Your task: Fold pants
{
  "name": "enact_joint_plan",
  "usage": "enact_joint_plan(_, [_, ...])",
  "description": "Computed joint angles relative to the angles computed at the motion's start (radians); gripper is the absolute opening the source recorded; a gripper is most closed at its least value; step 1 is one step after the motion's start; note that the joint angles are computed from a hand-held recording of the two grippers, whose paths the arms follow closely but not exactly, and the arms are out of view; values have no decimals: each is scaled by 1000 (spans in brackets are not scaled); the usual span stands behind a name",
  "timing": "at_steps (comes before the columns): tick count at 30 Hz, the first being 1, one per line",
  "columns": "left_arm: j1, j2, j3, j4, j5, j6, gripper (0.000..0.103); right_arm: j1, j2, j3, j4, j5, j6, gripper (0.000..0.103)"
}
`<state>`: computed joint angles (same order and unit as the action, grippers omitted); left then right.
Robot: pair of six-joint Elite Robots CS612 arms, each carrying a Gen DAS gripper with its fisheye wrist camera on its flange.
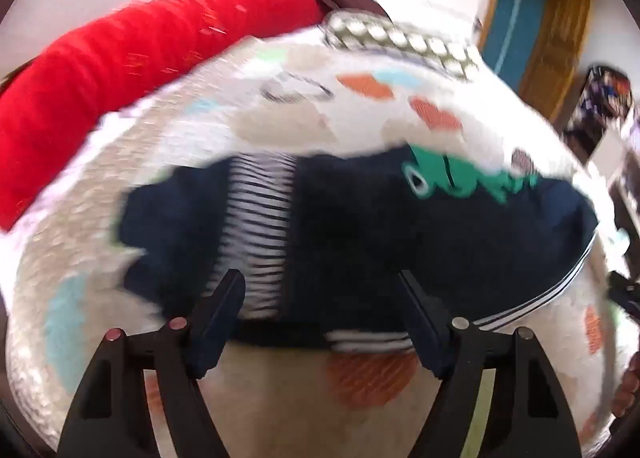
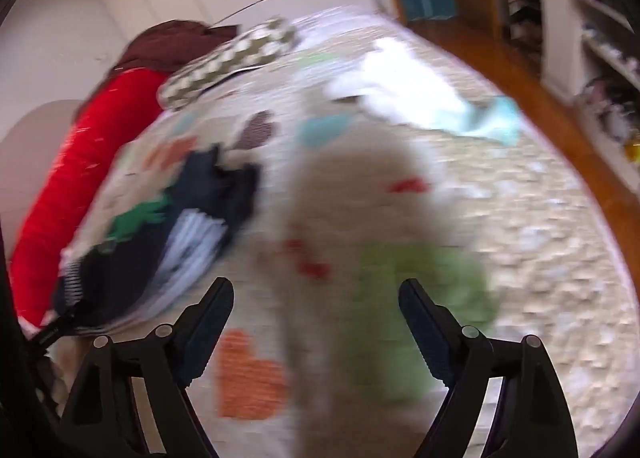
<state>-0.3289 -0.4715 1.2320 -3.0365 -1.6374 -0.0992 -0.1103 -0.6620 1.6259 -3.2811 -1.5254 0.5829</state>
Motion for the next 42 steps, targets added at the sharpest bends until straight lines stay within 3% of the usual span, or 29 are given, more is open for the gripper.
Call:
enact_joint_plan(2, [26,-14,25,-32,-44,-52,77,-7,16,-26,-2,75,14,84])
enact_joint_plan(4, [61,-10,5,6,-96,-111,78,-12,39,-60,-4,139,46,84])
enact_joint_plan(7, [98,21,-59,113,-230,-150,78,-6,68,-111,0,144,64,84])
enact_joint_plan(9, [99,39,-90,147,-296,-152,79,-1,84,-138,0,142,76,82])
enact_joint_plan(12, [83,86,-158,147,-240,-125,81,7,104,-176,2,139,97,73])
enact_joint_plan(14, [75,115,-234,245,-209,-136,80,6,115,-209,27,151,109,62])
enact_joint_plan(15, [71,120,-262,312,-183,-142,75,8,126,-234,47,153,122,51])
enact_joint_plan(16, [65,123,-282,352,-151,-151,57,8,132,-250,62,153,129,26])
enact_joint_plan(17, [66,125,-300,386,-160,-148,28,7,138,-264,73,162,139,16])
enact_joint_plan(18, [73,132,-312,379,-211,-146,15,4,144,-274,72,184,161,16])
enact_joint_plan(19, [78,128,-308,373,-251,-151,13,5,142,-270,51,179,180,15])
enact_joint_plan(23, [70,45,-163,207,-221,-85,13,21,102,-225,9,128,124,14])
enact_joint_plan(25, [69,13,-110,173,-224,-72,14,24,73,-177,-34,124,107,14])
enact_joint_plan(30, [54,-13,-50,190,-165,-39,22,27,8,-33,-150,99,120,15])
enact_joint_plan(32, [45,-10,-44,235,-122,-48,22,33,-5,-4,-126,51,110,22])
enact_joint_plan(33, [46,-11,-35,231,-137,-58,22,44,-15,4,-68,-12,95,30])
enact_joint_plan(34, [50,-17,-16,211,-163,-66,22,60,-27,4,24,-99,80,31])
enact_joint_plan(36, [54,-43,42,132,-172,-67,22,87,-45,4,121,-216,58,31])
enact_joint_plan(38, [47,-75,105,41,-135,-51,25,114,-60,14,109,-295,24,38])
enact_joint_plan(40, [35,-102,155,-42,-91,-30,29,150,-69,2,129,-430,-28,54])
enact_joint_plan(42, [23,-132,208,-139,-21,8,37,177,-75,0,114,-523,-79,59])
